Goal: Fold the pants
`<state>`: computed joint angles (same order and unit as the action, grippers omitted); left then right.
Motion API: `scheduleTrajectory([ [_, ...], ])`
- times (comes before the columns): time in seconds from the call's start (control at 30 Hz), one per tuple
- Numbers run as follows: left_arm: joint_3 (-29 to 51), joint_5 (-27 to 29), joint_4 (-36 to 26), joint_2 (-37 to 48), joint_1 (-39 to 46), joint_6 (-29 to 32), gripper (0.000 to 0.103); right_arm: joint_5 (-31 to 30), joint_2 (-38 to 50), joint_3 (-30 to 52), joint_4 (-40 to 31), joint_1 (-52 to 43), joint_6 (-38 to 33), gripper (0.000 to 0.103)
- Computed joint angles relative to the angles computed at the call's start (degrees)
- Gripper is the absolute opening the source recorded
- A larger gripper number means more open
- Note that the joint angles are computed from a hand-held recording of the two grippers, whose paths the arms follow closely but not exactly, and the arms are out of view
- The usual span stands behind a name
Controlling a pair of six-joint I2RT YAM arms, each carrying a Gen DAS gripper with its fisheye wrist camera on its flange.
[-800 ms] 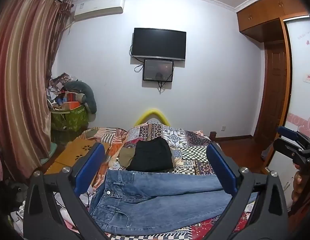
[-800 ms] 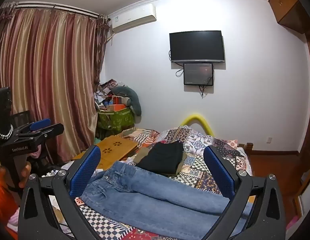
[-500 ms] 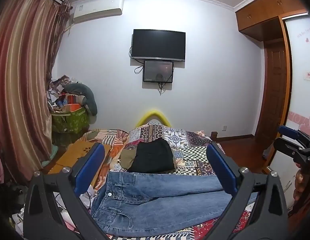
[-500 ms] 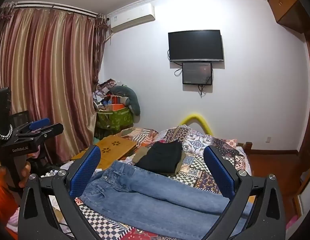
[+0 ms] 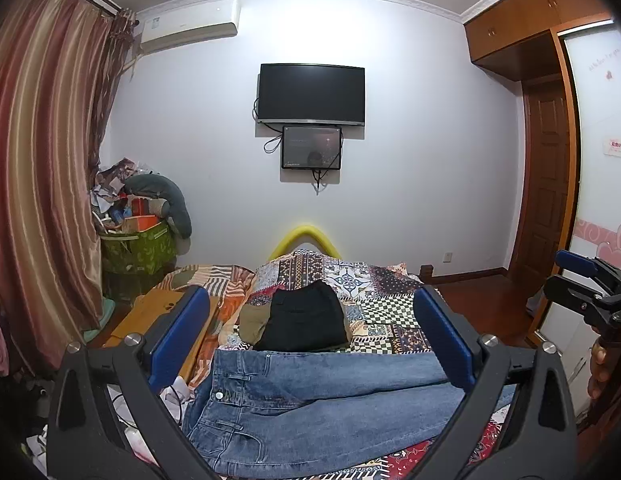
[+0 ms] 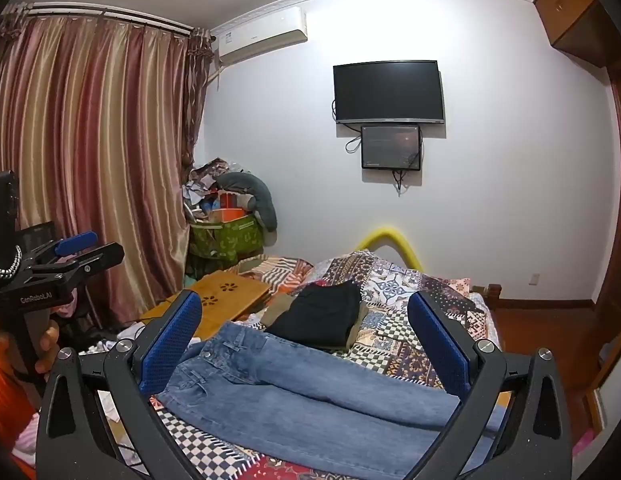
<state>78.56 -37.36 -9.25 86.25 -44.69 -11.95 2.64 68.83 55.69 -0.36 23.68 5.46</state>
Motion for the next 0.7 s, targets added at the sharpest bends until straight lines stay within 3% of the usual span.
scheduleTrajectory([
  [0.7,1.6,0.3,-0.7,1.2,-0.2,-0.3,0.103,0.8,0.0,-0.6,0.7,0.6,0.3,0.102],
])
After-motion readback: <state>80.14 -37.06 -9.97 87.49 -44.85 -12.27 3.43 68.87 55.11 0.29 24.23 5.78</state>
